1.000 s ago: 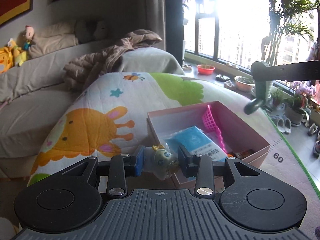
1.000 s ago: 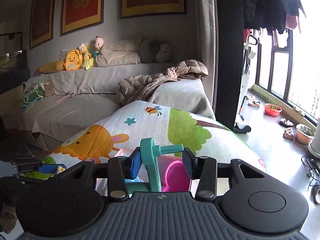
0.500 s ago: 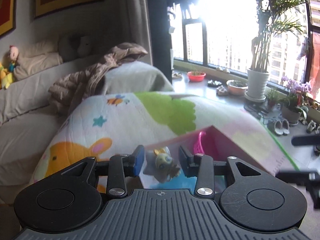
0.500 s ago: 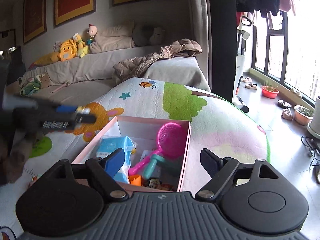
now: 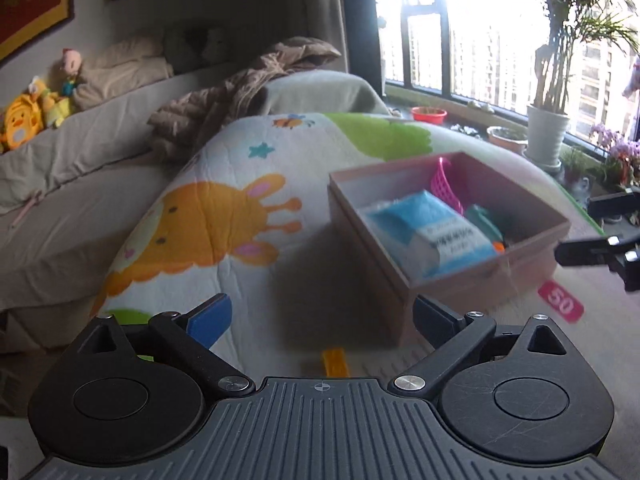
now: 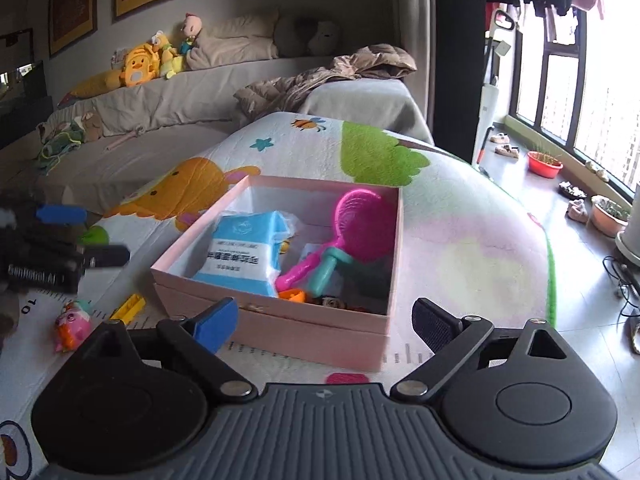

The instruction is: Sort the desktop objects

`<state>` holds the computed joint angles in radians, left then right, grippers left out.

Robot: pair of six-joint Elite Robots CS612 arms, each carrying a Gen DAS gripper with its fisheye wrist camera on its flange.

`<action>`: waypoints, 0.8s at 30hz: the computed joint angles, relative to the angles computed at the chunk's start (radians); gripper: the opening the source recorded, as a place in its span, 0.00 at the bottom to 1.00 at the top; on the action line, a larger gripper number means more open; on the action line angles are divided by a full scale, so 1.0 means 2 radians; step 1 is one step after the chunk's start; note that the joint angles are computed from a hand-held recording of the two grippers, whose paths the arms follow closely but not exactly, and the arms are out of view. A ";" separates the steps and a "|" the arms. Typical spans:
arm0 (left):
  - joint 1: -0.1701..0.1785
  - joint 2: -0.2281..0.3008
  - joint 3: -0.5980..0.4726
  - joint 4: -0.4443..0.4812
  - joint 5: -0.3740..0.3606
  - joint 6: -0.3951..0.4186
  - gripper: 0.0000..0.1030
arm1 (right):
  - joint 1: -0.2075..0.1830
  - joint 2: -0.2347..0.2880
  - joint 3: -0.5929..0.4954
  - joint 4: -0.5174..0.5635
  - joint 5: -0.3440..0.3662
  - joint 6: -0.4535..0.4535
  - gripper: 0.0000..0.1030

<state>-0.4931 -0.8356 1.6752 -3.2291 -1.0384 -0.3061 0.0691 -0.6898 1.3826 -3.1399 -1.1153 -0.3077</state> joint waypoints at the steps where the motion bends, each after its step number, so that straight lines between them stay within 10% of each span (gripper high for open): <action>1: -0.003 -0.004 0.011 0.003 0.006 -0.007 0.97 | 0.003 -0.002 0.002 0.007 0.008 -0.008 0.92; 4: -0.011 -0.012 0.041 0.011 0.033 -0.030 0.98 | 0.014 -0.007 0.008 0.034 0.027 -0.036 0.88; 7: -0.010 -0.017 0.057 0.018 0.043 -0.058 0.98 | 0.032 -0.011 0.006 0.093 0.029 -0.071 0.54; 18: -0.008 -0.027 0.090 0.006 0.014 -0.108 0.99 | 0.077 0.020 -0.047 0.150 0.018 -0.022 0.52; 24: -0.012 -0.028 0.095 0.002 0.014 -0.108 0.99 | 0.083 0.025 -0.051 0.155 -0.012 -0.040 0.27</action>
<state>-0.5176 -0.8915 1.8648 -3.2250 -1.0108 -0.5214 0.2351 -0.6394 1.2804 -2.8292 -1.1393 -0.3881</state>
